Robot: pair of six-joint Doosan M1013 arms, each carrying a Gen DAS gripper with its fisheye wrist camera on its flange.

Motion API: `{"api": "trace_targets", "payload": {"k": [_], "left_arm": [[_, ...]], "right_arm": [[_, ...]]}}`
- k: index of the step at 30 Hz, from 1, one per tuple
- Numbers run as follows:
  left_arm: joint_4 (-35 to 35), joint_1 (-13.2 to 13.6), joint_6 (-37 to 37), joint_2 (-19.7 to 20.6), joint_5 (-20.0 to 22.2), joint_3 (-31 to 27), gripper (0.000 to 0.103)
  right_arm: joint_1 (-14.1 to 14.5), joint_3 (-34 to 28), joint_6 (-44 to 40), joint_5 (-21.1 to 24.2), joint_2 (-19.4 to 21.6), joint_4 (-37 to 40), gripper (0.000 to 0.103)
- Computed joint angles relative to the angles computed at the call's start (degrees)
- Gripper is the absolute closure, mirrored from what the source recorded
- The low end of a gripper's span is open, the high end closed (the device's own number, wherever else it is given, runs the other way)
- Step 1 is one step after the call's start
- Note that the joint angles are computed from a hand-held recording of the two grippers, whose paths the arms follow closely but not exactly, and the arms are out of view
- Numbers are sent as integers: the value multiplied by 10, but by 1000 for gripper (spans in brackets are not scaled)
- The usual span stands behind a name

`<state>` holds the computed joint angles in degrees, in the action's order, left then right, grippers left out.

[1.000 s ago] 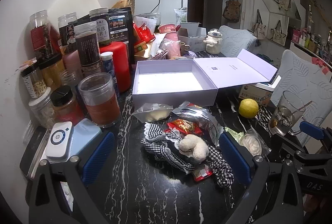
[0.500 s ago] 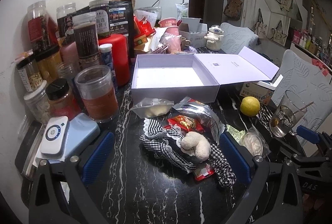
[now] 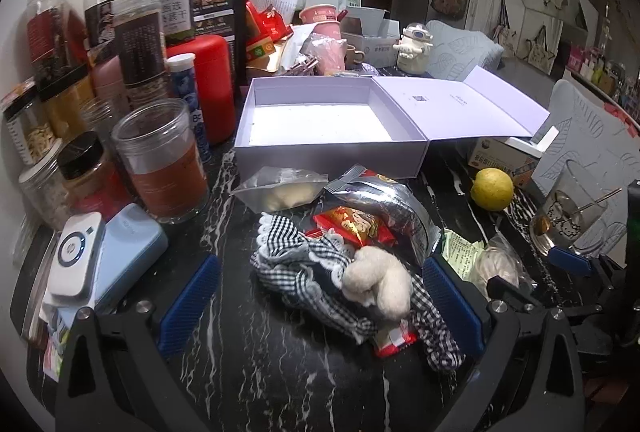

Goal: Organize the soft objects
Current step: 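Close the right tool on the bagged cream rose while the left tool grasps the gingham plush item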

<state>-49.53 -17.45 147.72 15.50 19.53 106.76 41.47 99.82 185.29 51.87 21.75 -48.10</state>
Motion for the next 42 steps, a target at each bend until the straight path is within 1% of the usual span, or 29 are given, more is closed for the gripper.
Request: {"api": "trace_targets", "payload": {"k": [7, 8, 11, 14, 17, 19, 21, 22, 23, 24, 25, 26, 28, 29, 31, 33, 35, 37, 39, 42], "left_arm": [[33, -5, -30, 20, 24, -20, 0], [37, -4, -36, 25, 39, -26, 0], [21, 3, -34, 36, 72, -37, 0], [32, 4, -53, 46, 86, -47, 0], [36, 7, -67, 53, 104, -53, 0], [34, 9, -68, 57, 121, -58, 0], [34, 7, -66, 57, 120, -55, 0], [35, 7, -66, 57, 119, -55, 0], [36, 6, -65, 59, 118, -55, 0], [40, 5, -69, 60, 118, -56, 0], [45, 4, -75, 62, 120, -57, 0], [45, 4, -78, 63, 120, -58, 0], [36, 5, -73, 65, 117, -56, 0], [23, 6, -60, 65, 116, -55, 1], [16, 4, -39, 63, 101, -49, 8], [-5, 5, -10, 61, 93, -43, 12], [-55, 11, 39, 55, 89, -33, 24], [-94, 12, 87, 46, 82, -22, 43], [-109, 11, 113, 39, 77, -15, 58], [-108, 12, 124, 34, 81, -10, 60]], "right_arm": [[-22, 3, -42, -32, 9, 38, 0], [-25, 2, -51, -35, 10, 46, 0], [-34, 4, -71, -51, 13, 67, 0], [-40, 10, -67, -67, 12, 73, 0], [-39, 14, -57, -69, 11, 65, 1], [-36, 18, -47, -70, 8, 55, 7], [-33, 21, -41, -69, 6, 46, 23], [-32, 26, -35, -80, 2, 39, 28], [-31, 30, -28, -84, -1, 31, 38], [-28, 32, -21, -82, -2, 23, 43], [-26, 32, -18, -81, -1, 16, 45], [-24, 36, -11, -82, -3, 6, 50], [-19, 45, 15, -92, -9, -16, 59], [-17, 47, 20, -92, -11, -20, 63], [-13, 47, 29, -84, -13, -29, 68], [-8, 53, 52, -82, -18, -45, 74], [-5, 57, 72, -79, -21, -57, 76], [0, 59, 83, -70, -23, -66, 78], [3, 59, 90, -64, -23, -70, 79], [11, 60, 105, -56, -26, -82, 81]]}}
